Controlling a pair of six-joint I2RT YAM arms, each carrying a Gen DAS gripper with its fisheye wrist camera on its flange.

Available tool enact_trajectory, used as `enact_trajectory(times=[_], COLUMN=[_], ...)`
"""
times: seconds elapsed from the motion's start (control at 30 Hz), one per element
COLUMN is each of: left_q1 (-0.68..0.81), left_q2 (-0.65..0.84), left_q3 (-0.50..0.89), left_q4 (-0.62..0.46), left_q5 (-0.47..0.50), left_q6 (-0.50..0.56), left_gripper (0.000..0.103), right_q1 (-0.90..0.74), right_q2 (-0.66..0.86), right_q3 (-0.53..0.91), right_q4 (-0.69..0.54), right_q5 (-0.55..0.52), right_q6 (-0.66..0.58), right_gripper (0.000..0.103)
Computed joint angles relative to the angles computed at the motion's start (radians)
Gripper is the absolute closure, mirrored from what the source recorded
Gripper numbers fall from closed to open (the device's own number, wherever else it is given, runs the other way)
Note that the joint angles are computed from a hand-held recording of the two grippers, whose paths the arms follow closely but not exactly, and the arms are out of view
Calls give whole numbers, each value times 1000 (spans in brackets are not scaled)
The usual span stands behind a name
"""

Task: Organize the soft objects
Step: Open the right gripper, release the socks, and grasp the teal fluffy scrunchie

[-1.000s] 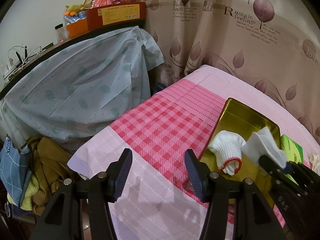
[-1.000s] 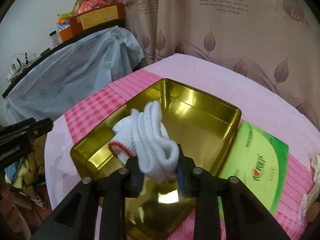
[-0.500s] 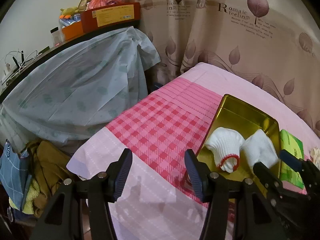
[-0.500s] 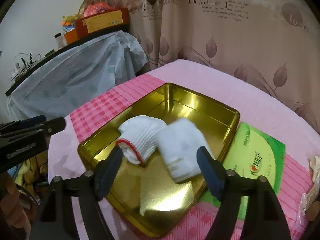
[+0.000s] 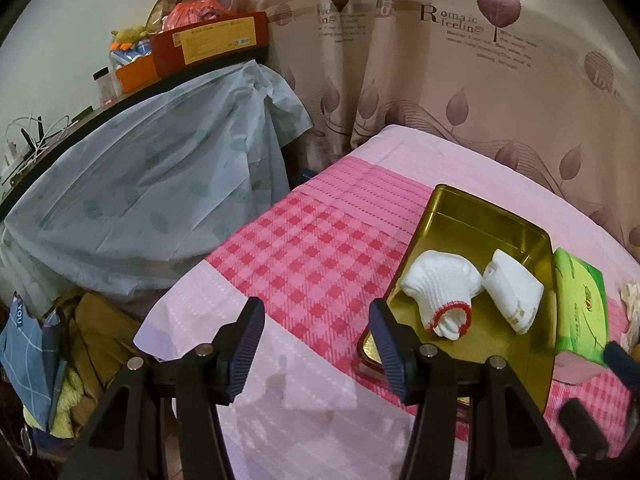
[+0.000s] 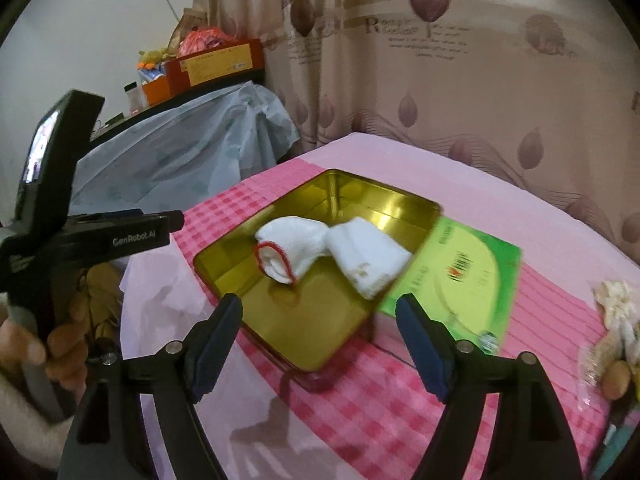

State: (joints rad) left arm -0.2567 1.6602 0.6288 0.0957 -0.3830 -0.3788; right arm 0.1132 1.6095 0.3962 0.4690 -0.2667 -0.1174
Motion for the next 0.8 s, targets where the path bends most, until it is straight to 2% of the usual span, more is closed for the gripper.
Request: enact_trajectory(times=[0.17, 0.4, 0.57, 0.8], left_q1=[-10, -30, -33, -35], left_q2=[4, 15, 18, 22], left_q3=[3, 11, 13, 13], left_q4=[-1, -6, -9, -7], left_q5=[-6, -19, -21, -25], left_q6=[0, 1, -1, 3], left_gripper=[47, 47, 47, 47], right_q1=[-147, -428, -665, -945], right_q2=[-111, -171, -157, -19], right_q3=[-74, -88, -68, 9], right_q4=[-33, -118, -156, -155], right_q5=[-60, -169, -238, -295], right_q6=[-67, -170, -269, -375], right_gripper=[26, 26, 26, 25])
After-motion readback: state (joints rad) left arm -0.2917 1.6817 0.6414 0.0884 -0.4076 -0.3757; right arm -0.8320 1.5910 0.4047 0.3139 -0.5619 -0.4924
